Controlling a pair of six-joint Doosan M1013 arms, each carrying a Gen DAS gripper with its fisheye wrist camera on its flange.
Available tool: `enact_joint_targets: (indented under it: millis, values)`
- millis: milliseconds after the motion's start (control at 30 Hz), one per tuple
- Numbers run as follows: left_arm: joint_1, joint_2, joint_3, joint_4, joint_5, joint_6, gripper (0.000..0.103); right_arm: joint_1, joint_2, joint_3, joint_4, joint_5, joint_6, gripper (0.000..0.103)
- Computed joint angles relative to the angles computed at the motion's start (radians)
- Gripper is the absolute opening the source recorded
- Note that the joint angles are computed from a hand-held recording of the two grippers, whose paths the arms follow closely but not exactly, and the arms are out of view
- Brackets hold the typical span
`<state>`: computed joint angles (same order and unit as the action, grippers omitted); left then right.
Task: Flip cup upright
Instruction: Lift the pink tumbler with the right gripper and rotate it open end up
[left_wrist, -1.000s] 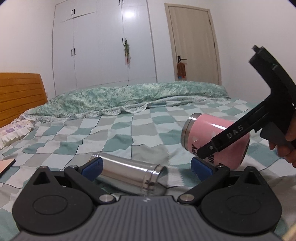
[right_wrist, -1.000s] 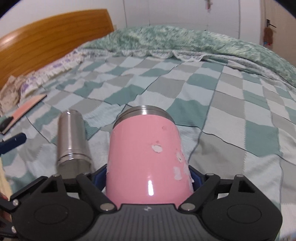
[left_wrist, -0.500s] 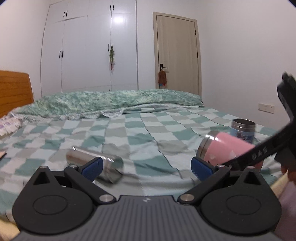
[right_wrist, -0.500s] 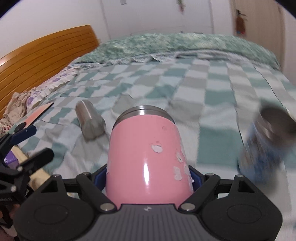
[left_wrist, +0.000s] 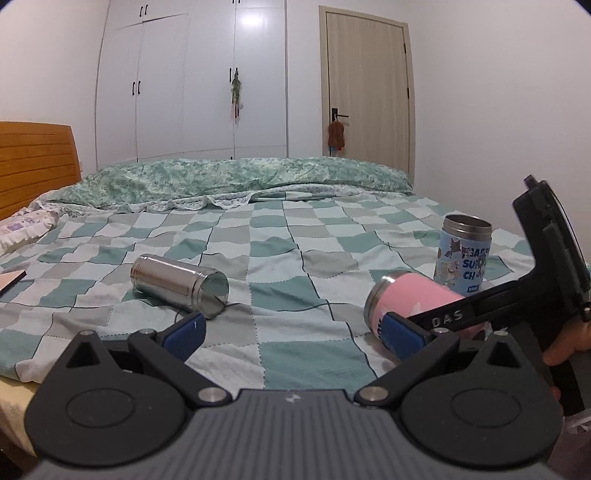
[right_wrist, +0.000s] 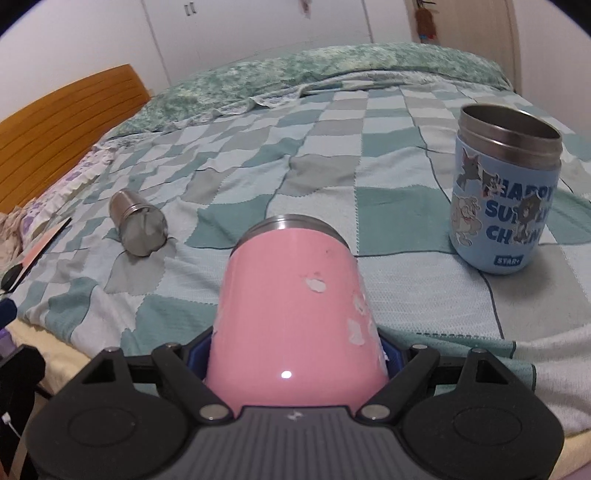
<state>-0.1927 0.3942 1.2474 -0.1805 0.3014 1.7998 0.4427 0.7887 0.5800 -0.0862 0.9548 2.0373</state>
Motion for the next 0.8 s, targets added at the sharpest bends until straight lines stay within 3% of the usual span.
enact_joint_targets:
  millis: [67, 100, 233, 367, 467, 567, 667, 800]
  values:
    - [-0.006, -0.003, 0.001, 0.018, 0.008, -0.010, 0.103, -0.014, -0.019, 0.033, 0.068, -0.043, -0.036, 0.098]
    - [-0.009, -0.005, 0.002, 0.020, 0.011, -0.006, 0.103, -0.022, -0.053, 0.098, 0.103, -0.112, -0.065, 0.102]
    - [-0.027, 0.005, -0.023, 0.081, 0.052, -0.053, 0.103, -0.045, -0.167, 0.308, 0.118, -0.356, -0.130, 0.103]
    - [-0.051, 0.037, -0.084, 0.137, 0.128, -0.140, 0.103, -0.078, -0.237, 0.440, 0.143, -0.521, -0.191, 0.103]
    - [-0.066, 0.072, -0.152, 0.119, 0.208, -0.160, 0.103, -0.094, -0.252, 0.476, 0.074, -0.559, -0.186, 0.103]
    - [-0.084, 0.120, -0.249, 0.134, 0.313, -0.204, 0.103, -0.108, -0.265, 0.522, -0.067, -0.607, -0.071, 0.103]
    - [-0.098, 0.182, -0.373, 0.159, 0.444, -0.259, 0.103, -0.131, -0.268, 0.542, -0.053, -0.638, -0.063, 0.103]
    - [-0.108, 0.295, -0.600, 0.187, 0.673, -0.348, 0.103, -0.146, -0.263, 0.546, -0.117, -0.668, -0.043, 0.103]
